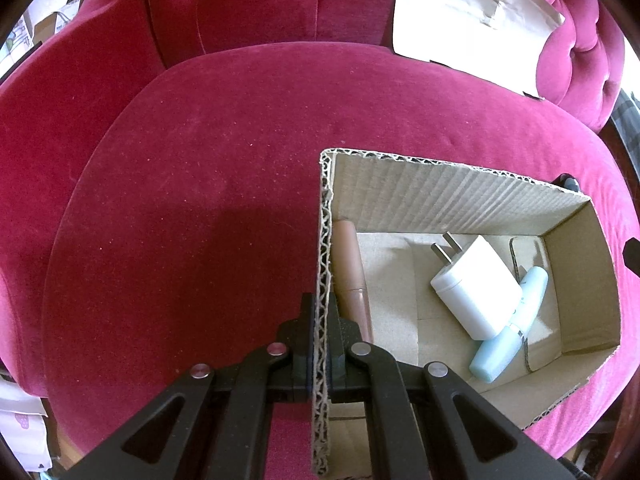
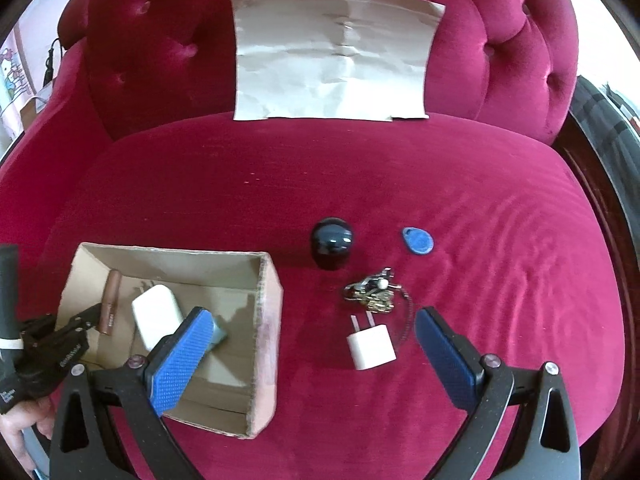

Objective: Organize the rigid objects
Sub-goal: 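Move the right tool back toward the small white plug charger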

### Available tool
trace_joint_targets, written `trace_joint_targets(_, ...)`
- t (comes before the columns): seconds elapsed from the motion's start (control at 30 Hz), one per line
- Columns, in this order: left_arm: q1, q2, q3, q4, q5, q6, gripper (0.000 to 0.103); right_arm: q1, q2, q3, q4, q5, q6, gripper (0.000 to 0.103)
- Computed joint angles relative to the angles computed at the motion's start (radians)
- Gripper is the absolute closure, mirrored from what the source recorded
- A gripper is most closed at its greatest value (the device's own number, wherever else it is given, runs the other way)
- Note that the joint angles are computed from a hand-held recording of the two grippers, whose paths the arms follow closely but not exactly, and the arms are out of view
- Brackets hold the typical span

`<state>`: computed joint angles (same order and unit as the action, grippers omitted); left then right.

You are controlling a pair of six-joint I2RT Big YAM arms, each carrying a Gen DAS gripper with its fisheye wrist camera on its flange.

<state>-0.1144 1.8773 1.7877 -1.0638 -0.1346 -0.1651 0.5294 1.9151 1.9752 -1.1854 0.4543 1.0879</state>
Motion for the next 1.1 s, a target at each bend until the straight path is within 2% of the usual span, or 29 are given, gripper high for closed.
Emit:
trace_joint_targets(0.17,0.000,0.000,0.000,0.000,0.000,0.001,0.100,-0.005,-0.029,-0.058,0.007,0.010,0.007,0.000)
trace_joint_targets(0.57,0.001,-0.003,-0.003,0.001,-0.001,0.007,0.100,-0.025,-0.121,-0.251,0.092,0.005,0.035,0.000)
trace_joint_targets(1.1,0.004,-0.005,-0.005,0.002,0.001,0.015,0.100,-0.030,-0.112,-0.362,0.241,-0.044,-0.018,0.000)
